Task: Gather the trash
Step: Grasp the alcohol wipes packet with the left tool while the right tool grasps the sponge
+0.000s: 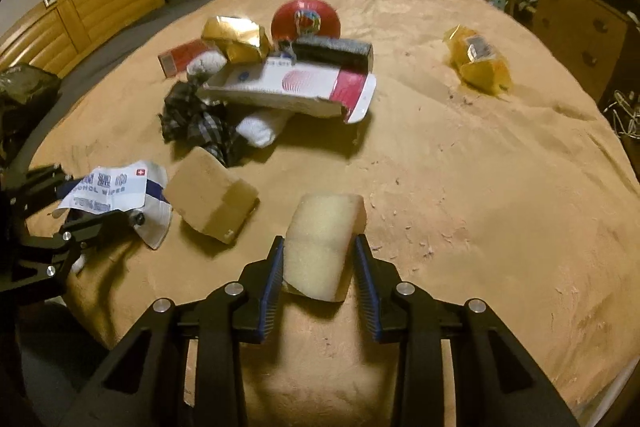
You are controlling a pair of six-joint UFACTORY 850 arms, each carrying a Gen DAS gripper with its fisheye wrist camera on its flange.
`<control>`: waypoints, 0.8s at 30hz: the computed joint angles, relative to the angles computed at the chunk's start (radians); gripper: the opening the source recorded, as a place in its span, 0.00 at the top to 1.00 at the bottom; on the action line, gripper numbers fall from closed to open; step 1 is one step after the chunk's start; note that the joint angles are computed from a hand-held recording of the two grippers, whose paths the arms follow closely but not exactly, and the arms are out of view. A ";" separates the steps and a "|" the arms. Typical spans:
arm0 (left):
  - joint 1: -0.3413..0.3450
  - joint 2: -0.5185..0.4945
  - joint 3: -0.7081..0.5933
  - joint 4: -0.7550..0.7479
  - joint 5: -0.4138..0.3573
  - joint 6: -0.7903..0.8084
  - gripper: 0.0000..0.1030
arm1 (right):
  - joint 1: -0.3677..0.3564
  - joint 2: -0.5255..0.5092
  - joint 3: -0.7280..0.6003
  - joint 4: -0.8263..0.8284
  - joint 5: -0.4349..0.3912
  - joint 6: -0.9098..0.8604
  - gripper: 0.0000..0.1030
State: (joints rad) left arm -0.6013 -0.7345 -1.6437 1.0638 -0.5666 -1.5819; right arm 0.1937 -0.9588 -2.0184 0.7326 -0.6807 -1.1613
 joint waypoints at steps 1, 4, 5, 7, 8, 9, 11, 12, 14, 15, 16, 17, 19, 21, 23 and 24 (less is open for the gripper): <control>-0.005 0.004 0.004 0.021 -0.014 -0.043 0.63 | -0.003 0.017 0.027 0.033 0.013 -0.033 0.66; -0.015 0.026 0.031 0.094 -0.048 -0.177 0.64 | -0.010 0.079 0.117 0.150 0.055 -0.152 0.67; -0.019 0.035 0.040 0.121 -0.066 -0.226 0.64 | -0.013 0.095 0.138 0.184 0.060 -0.184 0.67; -0.032 0.050 0.046 0.158 -0.125 -0.291 0.64 | -0.020 0.147 0.205 0.283 0.081 -0.278 0.67; -0.038 0.052 0.041 0.168 -0.152 -0.306 0.64 | -0.026 0.173 0.235 0.334 0.083 -0.322 0.67; -0.046 0.054 0.034 0.179 -0.187 -0.323 0.64 | -0.030 0.190 0.255 0.369 0.083 -0.353 0.67; -0.066 0.060 0.017 0.201 -0.256 -0.353 0.64 | -0.039 0.238 0.310 0.463 0.083 -0.437 0.67; -0.079 0.058 -0.001 0.213 -0.293 -0.362 0.64 | -0.045 0.271 0.346 0.531 0.077 -0.498 0.67; -0.101 0.052 -0.030 0.233 -0.347 -0.371 0.64 | -0.054 0.311 0.389 0.610 0.071 -0.574 0.67; -0.109 0.046 -0.048 0.237 -0.369 -0.368 0.64 | -0.059 0.334 0.413 0.656 0.063 -0.615 0.67; -0.120 0.035 -0.075 0.243 -0.402 -0.361 0.64 | -0.063 0.359 0.437 0.702 0.057 -0.655 0.67; -0.130 0.025 -0.097 0.249 -0.430 -0.356 0.64 | -0.065 0.372 0.451 0.726 0.056 -0.677 0.67; -0.145 0.005 -0.143 0.258 -0.482 -0.349 0.64 | -0.073 0.404 0.482 0.785 0.046 -0.726 0.67; -0.157 -0.017 -0.188 0.266 -0.535 -0.343 0.64 | -0.080 0.430 0.508 0.830 0.038 -0.758 0.67; -0.163 -0.034 -0.221 0.272 -0.567 -0.344 0.64 | -0.086 0.451 0.532 0.865 0.031 -0.783 0.67; -0.167 -0.043 -0.237 0.273 -0.583 -0.345 0.64 | -0.090 0.461 0.543 0.881 0.025 -0.794 0.67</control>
State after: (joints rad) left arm -0.7679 -0.7775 -1.8802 1.3370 -1.1494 -1.9269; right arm 0.1040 -0.4977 -1.4751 1.6138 -0.6554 -1.9557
